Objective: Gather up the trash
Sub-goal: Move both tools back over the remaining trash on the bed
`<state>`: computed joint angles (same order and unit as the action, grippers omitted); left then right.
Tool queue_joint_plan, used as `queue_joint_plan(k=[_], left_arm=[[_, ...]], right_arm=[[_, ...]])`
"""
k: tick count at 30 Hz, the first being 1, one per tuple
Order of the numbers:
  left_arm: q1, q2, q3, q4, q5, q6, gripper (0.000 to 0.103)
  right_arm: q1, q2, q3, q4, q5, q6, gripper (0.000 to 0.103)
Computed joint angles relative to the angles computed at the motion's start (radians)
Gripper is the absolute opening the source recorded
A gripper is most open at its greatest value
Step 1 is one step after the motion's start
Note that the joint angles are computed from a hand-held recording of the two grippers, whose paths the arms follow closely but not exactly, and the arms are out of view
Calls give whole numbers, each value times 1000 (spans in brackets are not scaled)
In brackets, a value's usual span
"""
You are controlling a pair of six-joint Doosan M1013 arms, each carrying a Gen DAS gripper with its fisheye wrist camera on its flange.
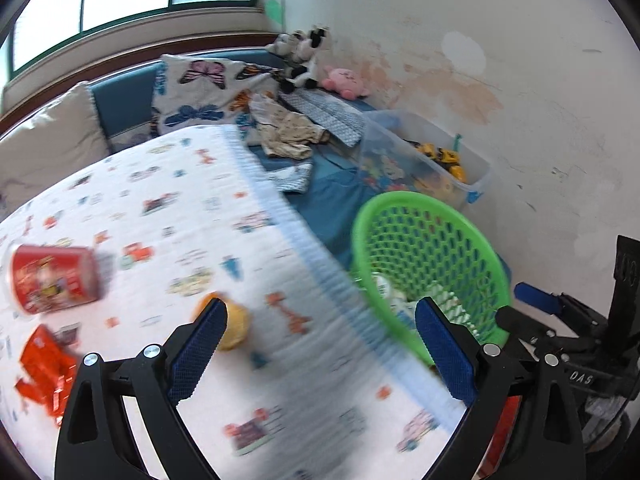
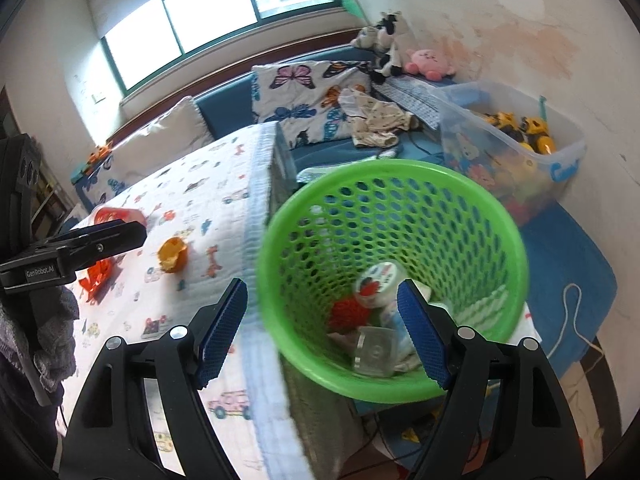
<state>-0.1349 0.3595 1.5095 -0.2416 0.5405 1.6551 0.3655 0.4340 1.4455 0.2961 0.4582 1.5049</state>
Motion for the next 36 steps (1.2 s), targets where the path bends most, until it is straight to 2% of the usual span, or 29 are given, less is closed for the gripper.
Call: queue_joint_plan(k=[13, 22, 29, 36], left_arm=[[95, -85, 109, 290, -40, -292, 92], [164, -120, 147, 388, -33, -421, 92], [202, -128, 166, 419, -27, -473, 92], [230, -119, 179, 400, -19, -455, 92]], right_arm=[[77, 68, -119, 95, 68, -178, 78], [128, 139, -242, 84, 134, -216, 77], [155, 214, -348, 21, 194, -143, 77], [173, 301, -449, -64, 256, -11, 77]])
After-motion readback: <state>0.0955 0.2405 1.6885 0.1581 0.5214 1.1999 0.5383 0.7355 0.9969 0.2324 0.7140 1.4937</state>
